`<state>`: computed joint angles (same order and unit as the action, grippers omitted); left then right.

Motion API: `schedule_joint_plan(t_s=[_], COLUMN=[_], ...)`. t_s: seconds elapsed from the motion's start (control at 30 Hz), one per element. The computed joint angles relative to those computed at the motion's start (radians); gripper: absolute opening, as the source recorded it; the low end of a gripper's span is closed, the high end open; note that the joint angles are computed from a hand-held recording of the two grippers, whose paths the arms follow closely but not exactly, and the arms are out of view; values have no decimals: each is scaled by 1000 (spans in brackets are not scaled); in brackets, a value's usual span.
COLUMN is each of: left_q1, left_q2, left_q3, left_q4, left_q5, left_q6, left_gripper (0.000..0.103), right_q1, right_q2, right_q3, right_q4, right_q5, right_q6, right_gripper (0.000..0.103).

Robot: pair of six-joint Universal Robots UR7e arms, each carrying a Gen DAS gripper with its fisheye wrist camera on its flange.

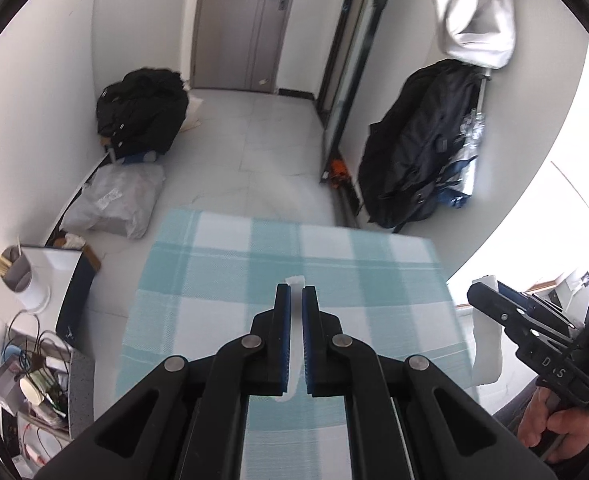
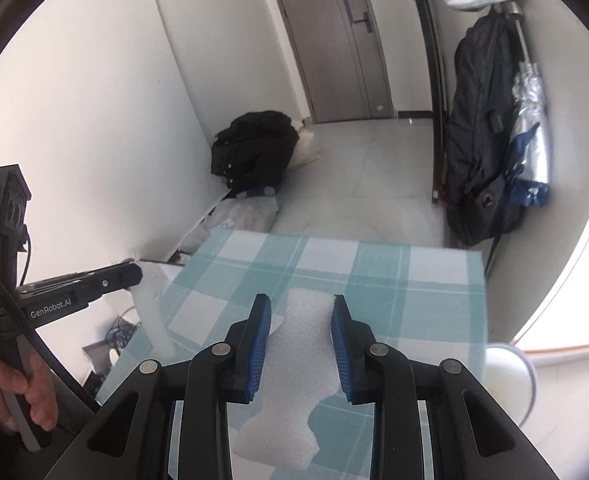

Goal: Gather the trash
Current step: 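Carry both foam pieces over the white bin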

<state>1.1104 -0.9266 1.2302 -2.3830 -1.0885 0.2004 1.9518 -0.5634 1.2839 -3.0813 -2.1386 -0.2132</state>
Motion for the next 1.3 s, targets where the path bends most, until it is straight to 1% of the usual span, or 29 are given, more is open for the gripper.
schedule_joint_plan(t_s=[0.03,0.1,0.13,0.3,0.47,0.57,0.73,0.87,0.97,1.13,1.3], left_q1=[-8,-20,-26,-59,-92,-108,-129,-137,-142,-145,-143], left_q2=[2,8,10,30,80,111,173,226,263,331,397], left_q3=[0,-6,-6,-23,-76,-104,-159,-202,-225,-274,-324], left_q4=[-8,-15,-20,-27,9,25,66,108,131,180,249], left_q5=[-6,-23,-32,-84,-145,-179,-224,-277,-292,-298,-283], left_q6=[3,-3,-7,-10,-17,-19,-16,-12,0,6,5], left_gripper=[2,2,2,2,2,2,2,2,2,2,2], right_q1=[4,5,8,11,7,-3,-28,-67,-98,-156,-235], right_q2=[-10,-41,-53,-117,-201,-255,-322,-371,-404,-447,-466], right_q3=[5,30,37,82,134,164,208,253,297,362,423], right_q4=[-2,-12,-17,-66,-138,-181,-219,-236,-254,-266,-237], right_q5=[-12,-2,-11,-36,-56,-67,-90,-101,-111,-102,-58], right_q6=[-1,21,23,-10,-43,-58,-75,-51,-31,8,101], right_gripper=[29,29,29,29,29,29,29,29,29,29,29])
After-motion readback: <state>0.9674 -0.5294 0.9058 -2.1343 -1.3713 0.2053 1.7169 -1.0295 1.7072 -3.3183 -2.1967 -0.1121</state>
